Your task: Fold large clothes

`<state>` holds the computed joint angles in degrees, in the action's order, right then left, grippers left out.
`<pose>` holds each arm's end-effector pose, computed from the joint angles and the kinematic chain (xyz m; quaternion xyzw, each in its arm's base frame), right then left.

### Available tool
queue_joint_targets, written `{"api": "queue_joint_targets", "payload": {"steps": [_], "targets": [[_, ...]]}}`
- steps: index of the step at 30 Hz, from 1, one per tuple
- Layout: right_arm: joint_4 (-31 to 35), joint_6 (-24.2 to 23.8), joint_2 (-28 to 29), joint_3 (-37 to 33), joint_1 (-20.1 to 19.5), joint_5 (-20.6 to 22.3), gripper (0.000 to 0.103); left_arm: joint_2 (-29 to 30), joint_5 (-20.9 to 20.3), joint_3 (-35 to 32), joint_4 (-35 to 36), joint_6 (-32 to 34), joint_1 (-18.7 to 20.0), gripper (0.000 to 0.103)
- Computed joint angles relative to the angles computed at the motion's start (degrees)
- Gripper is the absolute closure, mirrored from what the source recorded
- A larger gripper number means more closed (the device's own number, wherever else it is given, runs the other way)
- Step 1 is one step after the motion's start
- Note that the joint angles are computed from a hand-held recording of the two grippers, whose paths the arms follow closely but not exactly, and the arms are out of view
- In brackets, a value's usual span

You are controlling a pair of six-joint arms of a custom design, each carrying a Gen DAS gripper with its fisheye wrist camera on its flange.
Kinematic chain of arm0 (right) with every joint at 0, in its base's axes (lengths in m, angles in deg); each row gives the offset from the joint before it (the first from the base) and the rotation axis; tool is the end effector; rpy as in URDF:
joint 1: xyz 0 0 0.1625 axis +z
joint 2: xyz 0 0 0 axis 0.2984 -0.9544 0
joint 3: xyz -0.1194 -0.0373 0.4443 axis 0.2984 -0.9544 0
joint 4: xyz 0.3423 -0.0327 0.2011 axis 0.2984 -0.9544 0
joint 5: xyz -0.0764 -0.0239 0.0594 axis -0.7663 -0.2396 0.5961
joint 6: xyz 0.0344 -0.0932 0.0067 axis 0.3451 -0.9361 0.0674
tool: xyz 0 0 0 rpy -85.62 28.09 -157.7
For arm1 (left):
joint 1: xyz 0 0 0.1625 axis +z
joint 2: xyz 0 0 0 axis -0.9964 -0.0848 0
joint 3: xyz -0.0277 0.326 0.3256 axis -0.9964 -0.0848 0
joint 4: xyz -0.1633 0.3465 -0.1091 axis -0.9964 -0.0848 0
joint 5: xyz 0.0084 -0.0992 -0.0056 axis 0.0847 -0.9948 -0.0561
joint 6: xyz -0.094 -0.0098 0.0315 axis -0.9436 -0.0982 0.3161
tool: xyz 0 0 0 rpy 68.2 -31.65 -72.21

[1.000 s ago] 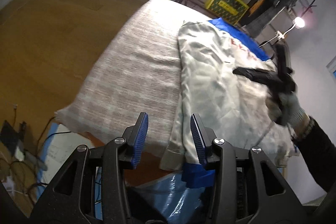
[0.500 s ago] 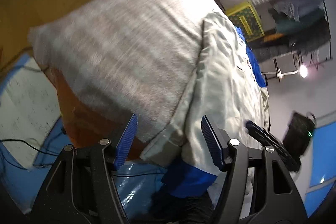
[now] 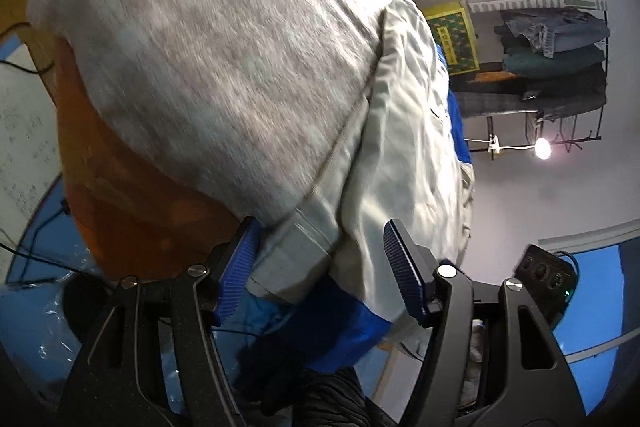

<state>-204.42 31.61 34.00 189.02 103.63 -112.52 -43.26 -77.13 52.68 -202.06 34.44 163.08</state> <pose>0.3823 -0.4362 0.0382 0.1838 -0.9588 0.1951 0.0944 0.0218 -0.4899 0.3893 0.0497 -0.9880 0.1201 0.0830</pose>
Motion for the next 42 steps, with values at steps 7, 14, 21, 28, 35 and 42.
{"api": "queue_joint_targets", "payload": {"steps": [7,14,21,28,35,42], "targets": [[2.17,1.68,3.63,-2.74,-0.3,-1.9,0.071,-2.55,-3.78,0.85,-0.89,1.02,-1.54,0.038],[-0.99,4.43,3.98,-1.57,-2.67,1.75,0.072,-2.71,4.86,2.55,-2.53,1.05,-6.49,0.038],[-2.99,5.49,1.07,-0.05,-3.35,2.44,0.056,-3.18,12.02,3.64,-4.26,4.18,-11.14,0.086],[1.2,5.01,-2.21,-6.26,-2.79,-0.21,0.041,-5.79,16.52,5.93,-5.48,10.86,-19.31,0.087],[18.33,4.23,2.8,-22.83,-1.08,-5.52,0.038,-5.69,15.32,6.19,-5.71,12.62,-21.6,0.087],[41.11,6.0,14.08,-43.47,-0.38,-14.12,0.038,-4.78,13.54,5.93,-5.52,13.32,-22.4,0.088]]}}
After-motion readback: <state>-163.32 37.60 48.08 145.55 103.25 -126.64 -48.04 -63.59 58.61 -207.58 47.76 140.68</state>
